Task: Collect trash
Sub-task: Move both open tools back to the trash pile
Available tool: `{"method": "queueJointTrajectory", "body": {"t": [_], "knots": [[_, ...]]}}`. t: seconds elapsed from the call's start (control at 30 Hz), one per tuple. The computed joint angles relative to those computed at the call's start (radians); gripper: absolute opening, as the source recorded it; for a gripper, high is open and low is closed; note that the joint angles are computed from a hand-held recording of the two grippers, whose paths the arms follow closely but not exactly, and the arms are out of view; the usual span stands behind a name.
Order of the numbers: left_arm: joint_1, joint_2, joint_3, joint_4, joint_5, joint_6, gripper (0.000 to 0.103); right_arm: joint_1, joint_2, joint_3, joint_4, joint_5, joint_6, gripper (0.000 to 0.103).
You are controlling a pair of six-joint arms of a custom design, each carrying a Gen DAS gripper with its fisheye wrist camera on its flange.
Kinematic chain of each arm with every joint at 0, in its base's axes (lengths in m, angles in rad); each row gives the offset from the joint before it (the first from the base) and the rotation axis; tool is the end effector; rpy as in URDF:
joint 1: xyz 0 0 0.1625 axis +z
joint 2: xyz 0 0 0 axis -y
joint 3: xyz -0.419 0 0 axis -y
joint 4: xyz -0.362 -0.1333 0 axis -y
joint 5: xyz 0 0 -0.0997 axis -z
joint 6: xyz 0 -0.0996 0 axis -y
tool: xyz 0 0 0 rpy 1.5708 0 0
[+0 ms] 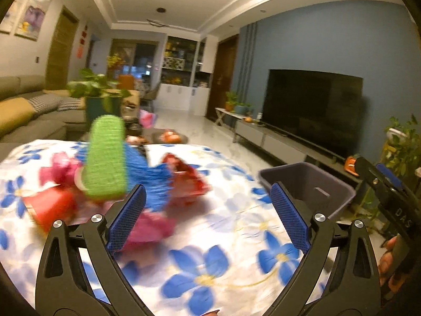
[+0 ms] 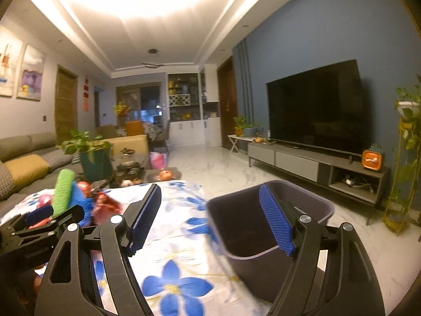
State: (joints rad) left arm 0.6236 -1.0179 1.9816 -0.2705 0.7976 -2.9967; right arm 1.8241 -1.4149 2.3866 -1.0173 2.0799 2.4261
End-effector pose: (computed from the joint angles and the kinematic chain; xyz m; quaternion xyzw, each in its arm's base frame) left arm -0.2206 -0.4086 0.0995 0.2985 0.7997 -0.4955 0.1606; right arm 0.1724 -0.3279 0.1818 0.1502 -0.6764 0.6413 0.3296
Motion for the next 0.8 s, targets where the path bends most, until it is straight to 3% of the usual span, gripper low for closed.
{"method": "queueJointTrajectory", "body": {"t": [0.2, 0.4, 0.8], "knots": [[-0.004, -0.106, 0.098, -0.05, -0.143, 0.001, 0.094, 0.051, 0.066, -0.033, 0.037, -0.004, 0.012, 0.075], [0.012, -0.205, 0.191, -0.18, -0.323, 0.114, 0.094, 0.078, 0.159, -0.09, 0.076, -0.013, 0.019, 0.075], [0.105, -0.35, 0.228, -0.181, -0.358, 0.116, 0.094, 0.117, 0.374, -0.25, 0.165, -0.045, 0.04, 0.075]]}}
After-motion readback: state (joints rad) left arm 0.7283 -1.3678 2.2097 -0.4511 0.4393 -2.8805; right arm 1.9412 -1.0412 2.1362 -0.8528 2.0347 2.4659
